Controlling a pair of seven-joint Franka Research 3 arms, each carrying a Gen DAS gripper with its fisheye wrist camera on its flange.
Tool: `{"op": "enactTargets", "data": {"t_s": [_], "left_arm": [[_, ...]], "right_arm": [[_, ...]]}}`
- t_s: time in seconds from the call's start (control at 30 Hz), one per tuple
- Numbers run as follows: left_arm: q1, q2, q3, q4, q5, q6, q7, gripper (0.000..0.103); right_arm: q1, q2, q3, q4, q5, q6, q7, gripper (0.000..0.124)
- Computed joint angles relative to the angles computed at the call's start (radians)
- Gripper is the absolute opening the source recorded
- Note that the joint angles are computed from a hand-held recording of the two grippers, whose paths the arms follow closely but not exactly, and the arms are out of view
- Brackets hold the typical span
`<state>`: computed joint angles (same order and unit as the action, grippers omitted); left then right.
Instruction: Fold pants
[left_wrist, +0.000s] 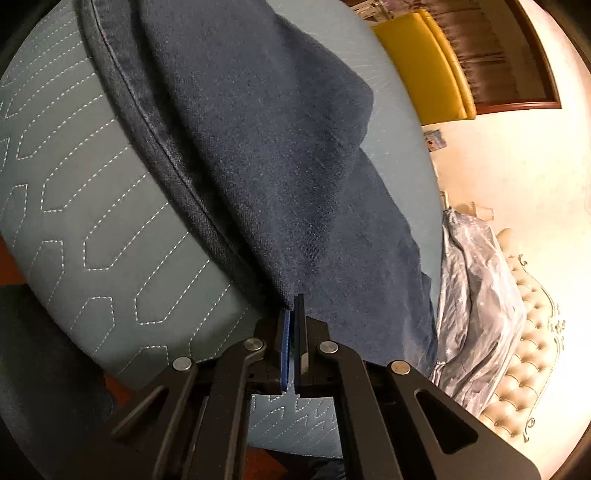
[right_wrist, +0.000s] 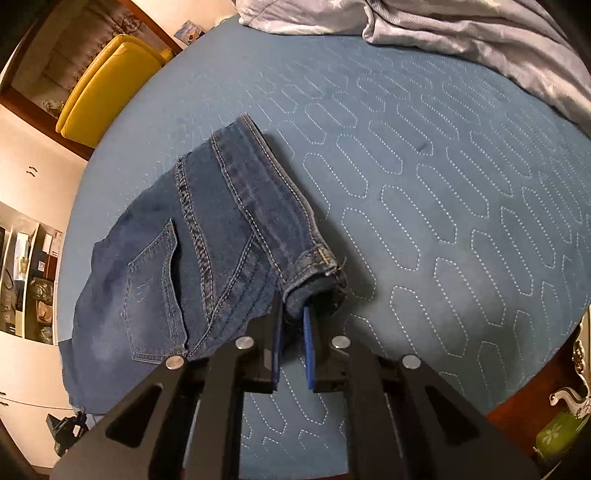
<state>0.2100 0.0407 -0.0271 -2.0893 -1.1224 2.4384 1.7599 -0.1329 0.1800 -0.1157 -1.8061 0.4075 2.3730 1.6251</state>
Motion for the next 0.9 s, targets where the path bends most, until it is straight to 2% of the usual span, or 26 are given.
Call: {"op": "enactTargets", "data": {"t_s": [0.13, 0.23, 0.3, 0.33, 0.37, 0.4, 0.5, 0.6, 0.63, 0.8, 0.83, 0.87, 0.9], "left_arm": [[0.022, -0.010, 0.015, -0.007, -0.091, -0.028, 0.087, 0.000], [0.051, -0.037, 0.047, -0.022, -0.147, 0.023, 0.122, 0.000], [0.079, -0.034, 0.073, -0.010, -0.135, 0.057, 0.096, 0.001], [0.099, -0.016, 0.090, 0.015, -0.105, 0.078, 0.076, 0.008], [0.119, 0.006, 0.100, 0.041, -0.101, 0.075, 0.074, 0.023], [0.140, 0.033, 0.107, 0.072, -0.094, 0.062, 0.054, 0.029], [0.202, 0.123, 0.105, 0.188, -0.037, 0.025, 0.003, 0.030], [0.237, 0.202, 0.086, 0.297, 0.066, -0.013, -0.066, 0.030], [0.239, 0.226, 0.086, 0.327, 0.130, -0.020, -0.127, 0.030], [0.284, 0.306, 0.027, 0.425, 0.192, -0.083, -0.207, 0.028], [0.301, 0.314, 0.012, 0.435, 0.182, -0.086, -0.198, 0.019], [0.307, 0.310, 0.005, 0.438, 0.205, -0.077, -0.207, 0.000], [0.323, 0.288, -0.009, 0.423, 0.182, -0.061, -0.191, 0.000]], "right_arm": [[0.030, 0.014, -0.007, 0.009, -0.114, 0.007, 0.052, 0.009], [0.051, 0.025, -0.011, 0.017, -0.193, 0.014, 0.096, 0.010], [0.070, 0.039, -0.013, 0.031, -0.251, 0.016, 0.132, 0.010], [0.075, 0.043, -0.014, 0.035, -0.269, 0.013, 0.145, 0.011], [0.081, 0.048, -0.015, 0.042, -0.291, 0.010, 0.162, 0.011], [0.084, 0.050, -0.016, 0.046, -0.304, 0.008, 0.171, 0.011], [0.091, 0.058, -0.015, 0.057, -0.331, 0.002, 0.188, 0.012], [0.090, 0.063, -0.014, 0.064, -0.338, -0.005, 0.195, 0.012], [0.091, 0.064, -0.014, 0.065, -0.343, -0.008, 0.194, 0.012], [0.089, 0.053, -0.015, 0.061, -0.356, -0.024, 0.193, 0.013], [0.088, 0.053, -0.014, 0.061, -0.355, -0.024, 0.190, 0.013], [0.086, 0.050, -0.012, 0.058, -0.350, -0.025, 0.183, 0.013], [0.084, 0.048, -0.011, 0.057, -0.344, -0.024, 0.179, 0.013]]}}
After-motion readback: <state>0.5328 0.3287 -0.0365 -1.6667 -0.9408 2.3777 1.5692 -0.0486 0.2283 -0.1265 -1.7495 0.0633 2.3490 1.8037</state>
